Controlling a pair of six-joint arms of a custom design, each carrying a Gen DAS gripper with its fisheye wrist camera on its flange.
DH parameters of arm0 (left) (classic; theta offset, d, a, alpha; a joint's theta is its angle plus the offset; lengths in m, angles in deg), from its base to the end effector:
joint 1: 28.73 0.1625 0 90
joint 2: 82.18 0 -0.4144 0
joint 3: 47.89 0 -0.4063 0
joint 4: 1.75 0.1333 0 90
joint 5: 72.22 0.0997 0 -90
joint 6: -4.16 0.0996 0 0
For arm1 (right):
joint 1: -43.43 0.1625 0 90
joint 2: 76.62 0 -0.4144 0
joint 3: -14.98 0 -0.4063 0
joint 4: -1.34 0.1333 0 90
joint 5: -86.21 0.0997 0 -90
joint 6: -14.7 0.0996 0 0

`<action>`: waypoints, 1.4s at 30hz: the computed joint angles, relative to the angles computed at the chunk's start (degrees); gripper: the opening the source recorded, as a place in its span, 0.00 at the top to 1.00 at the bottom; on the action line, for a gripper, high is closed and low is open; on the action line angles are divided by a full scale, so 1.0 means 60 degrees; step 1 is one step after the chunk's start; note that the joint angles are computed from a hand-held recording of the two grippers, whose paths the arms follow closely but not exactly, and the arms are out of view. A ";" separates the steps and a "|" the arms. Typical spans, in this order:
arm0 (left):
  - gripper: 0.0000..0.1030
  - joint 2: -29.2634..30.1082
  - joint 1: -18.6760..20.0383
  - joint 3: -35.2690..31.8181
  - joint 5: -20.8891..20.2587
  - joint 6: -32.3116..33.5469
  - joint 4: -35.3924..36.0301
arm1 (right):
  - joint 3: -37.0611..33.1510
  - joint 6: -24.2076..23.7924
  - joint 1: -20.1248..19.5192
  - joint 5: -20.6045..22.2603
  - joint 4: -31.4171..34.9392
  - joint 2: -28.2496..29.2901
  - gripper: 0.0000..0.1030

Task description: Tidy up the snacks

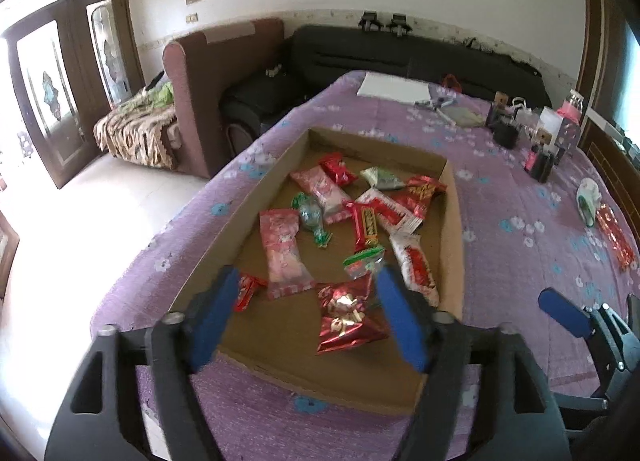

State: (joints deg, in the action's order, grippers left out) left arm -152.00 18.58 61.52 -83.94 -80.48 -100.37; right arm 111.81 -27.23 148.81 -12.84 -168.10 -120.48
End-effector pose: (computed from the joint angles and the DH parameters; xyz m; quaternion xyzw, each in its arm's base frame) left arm -0.1905 -0.5469 0.2239 -0.1102 0.7582 -0.4533 0.4554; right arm 0.2929 -0.6211 0.0817 0.4495 -0.8602 0.2045 0.1272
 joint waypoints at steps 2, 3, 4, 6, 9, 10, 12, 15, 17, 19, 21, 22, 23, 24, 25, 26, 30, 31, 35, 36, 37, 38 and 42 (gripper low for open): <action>0.23 0.0041 -0.0154 0.0137 0.0326 0.0045 -0.0251 | 0.0030 0.0095 -0.0070 0.0076 -0.0024 -0.0065 0.29; 0.22 0.0062 -0.0194 0.0130 0.0388 -0.0060 -0.0155 | 0.0039 0.0167 -0.0113 0.0137 -0.0034 -0.0093 0.27; 0.22 0.0095 -0.0238 0.0130 0.0458 -0.0098 -0.0133 | 0.0052 0.0243 -0.0156 0.0209 -0.0028 -0.0126 0.26; 0.22 0.0154 -0.0316 0.0152 0.0605 -0.0058 -0.0234 | 0.0046 0.0344 -0.0203 0.0267 0.0006 -0.0153 0.25; 0.22 0.0261 -0.0342 0.0060 0.0674 -0.0237 -0.0073 | 0.0043 0.0361 -0.0267 0.0251 0.0006 -0.0167 0.25; 0.22 0.0315 -0.0315 0.0072 0.0600 0.0086 -0.0452 | 0.0055 0.0362 -0.0290 0.0247 -0.0015 -0.0180 0.25; 0.22 0.0467 -0.0202 -0.0149 0.0358 0.0037 -0.0270 | 0.0063 0.0388 -0.0334 0.0217 -0.0059 -0.0185 0.25; 0.22 0.0580 0.0017 -0.0054 -0.0263 0.1402 -0.1895 | 0.0016 0.0536 -0.0420 0.0181 -0.0032 -0.0182 0.25; 0.22 0.0494 0.0112 0.0010 -0.0507 0.1650 -0.2310 | -0.0072 0.0659 -0.0474 0.0137 0.0000 -0.0158 0.25; 0.22 0.0195 0.0162 0.0150 -0.0508 0.1223 -0.2158 | -0.0162 0.0794 -0.0525 0.0029 -0.0075 -0.0137 0.25; 0.22 -0.0157 0.0185 0.0249 -0.0348 0.0183 -0.1384 | -0.0269 0.0993 -0.0574 -0.0127 -0.0140 -0.0136 0.25; 0.22 -0.0347 0.0220 0.0287 -0.0305 -0.0410 -0.0927 | -0.0321 0.1037 -0.0588 -0.0190 -0.0174 -0.0123 0.25; 0.22 -0.0474 0.0274 0.0298 -0.0326 -0.0739 -0.0661 | -0.0394 0.1060 -0.0592 -0.0335 -0.0253 -0.0093 0.25; 0.22 -0.0591 0.0340 0.0332 -0.0407 -0.0899 -0.0566 | -0.0483 0.1061 -0.0576 -0.0458 -0.0279 -0.0040 0.25; 0.22 -0.0669 0.0406 0.0428 -0.0494 -0.0751 -0.0842 | -0.0583 0.1060 -0.0550 -0.0568 -0.0273 0.0022 0.25; 0.23 -0.0699 0.0462 0.0551 -0.0578 -0.0436 -0.1316 | -0.0686 0.1063 -0.0528 -0.0618 -0.0216 0.0074 0.25; 0.22 -0.0467 0.0667 0.0787 -0.0961 0.1279 -0.3153 | -0.1192 0.0845 -0.0255 -0.0918 0.0116 0.0486 0.25; 0.22 -0.0413 0.0697 0.0816 -0.1031 0.1595 -0.3457 | -0.1344 0.0687 -0.0128 -0.1041 0.0126 0.0668 0.25; 0.22 -0.0523 0.0627 0.1166 -0.0830 0.2236 -0.4354 | -0.1675 -0.0052 0.0348 -0.1292 -0.0282 0.1249 0.25; 0.22 -0.0612 0.0593 0.1260 -0.0682 0.2217 -0.4394 | -0.1762 -0.0220 0.0446 -0.1350 -0.0382 0.1385 0.25; 0.22 -0.0724 0.0546 0.1348 -0.0523 0.2093 -0.4299 | -0.1929 -0.0492 0.0604 -0.1499 -0.0512 0.1619 0.22; 0.22 -0.0863 0.0489 0.1415 -0.0358 0.1789 -0.3970 | -0.2140 -0.0820 0.0758 -0.1745 -0.0659 0.1898 0.20; 0.22 -0.1506 0.0290 0.1595 0.0218 -0.0007 -0.2024 | -0.2906 -0.2235 0.1253 -0.2865 -0.1374 0.3051 0.18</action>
